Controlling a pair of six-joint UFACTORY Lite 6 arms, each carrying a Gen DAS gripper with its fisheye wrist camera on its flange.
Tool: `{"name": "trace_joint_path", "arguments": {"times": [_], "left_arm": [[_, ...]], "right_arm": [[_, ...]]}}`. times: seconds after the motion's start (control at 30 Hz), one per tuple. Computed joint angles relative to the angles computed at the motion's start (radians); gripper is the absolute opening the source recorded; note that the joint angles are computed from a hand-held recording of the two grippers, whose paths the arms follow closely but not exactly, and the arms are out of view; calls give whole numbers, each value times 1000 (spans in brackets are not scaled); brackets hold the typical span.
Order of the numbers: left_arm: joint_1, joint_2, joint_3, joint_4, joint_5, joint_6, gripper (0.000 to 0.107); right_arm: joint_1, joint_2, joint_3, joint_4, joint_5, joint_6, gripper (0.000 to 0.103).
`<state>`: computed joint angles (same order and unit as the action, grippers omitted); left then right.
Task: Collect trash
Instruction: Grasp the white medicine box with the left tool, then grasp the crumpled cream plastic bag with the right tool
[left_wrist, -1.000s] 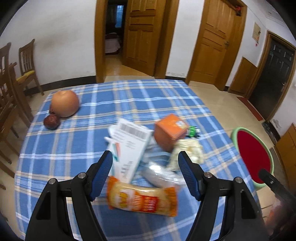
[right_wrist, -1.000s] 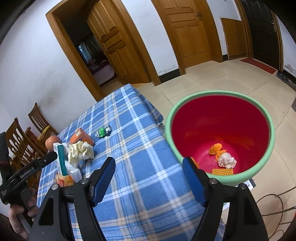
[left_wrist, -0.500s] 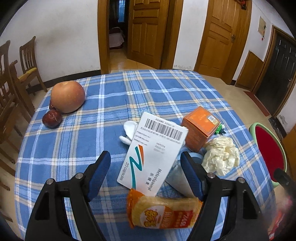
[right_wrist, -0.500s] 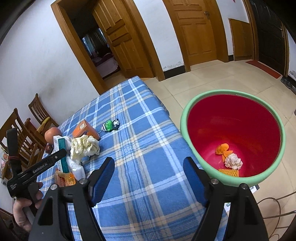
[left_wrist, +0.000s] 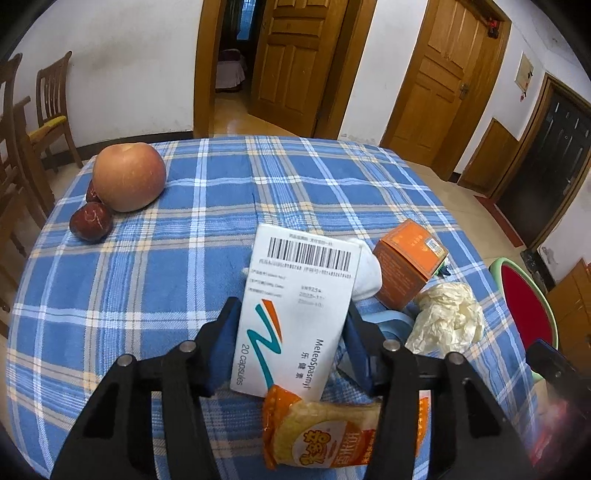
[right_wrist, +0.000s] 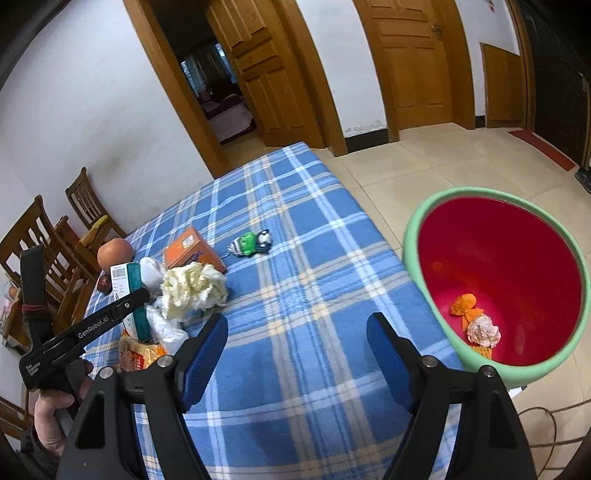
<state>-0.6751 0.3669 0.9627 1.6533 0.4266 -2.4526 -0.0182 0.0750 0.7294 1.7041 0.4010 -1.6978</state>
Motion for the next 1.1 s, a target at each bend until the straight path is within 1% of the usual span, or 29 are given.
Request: {"name": "trace_joint_path", "arguments": {"times": [0.13,0.33,0.57,0.77,0.93,1.0,1.07,1.1], "left_arm": [[-9,-34,-33,26,16,-42,54],[-18,-138,-123,43,57,-112,54],[-30,-244,-203,2,111,-117,54],[-38,-271,-230,-21,120,-110,54],[-49,-279,-245,-32,117,-116,54],[-54,-275,-244,-35,117,-118,54],[-62,-268,-240,-42,119,-116,54],[-66,-264,-234,-51,120,-109,54]], "right_arm": [[40,27,28,8,-13,5,80],[104,61,73,13,-29,17,81],[194,111,141,-21,-50,69,82],[269,189,222,1,-88,74,82],[303,272,298,-45,-106,133,82],[309,295,318,-70,-108,156,79],[309,307,328,-77,-106,156,66],[307,313,332,-84,-103,159,62]]}}
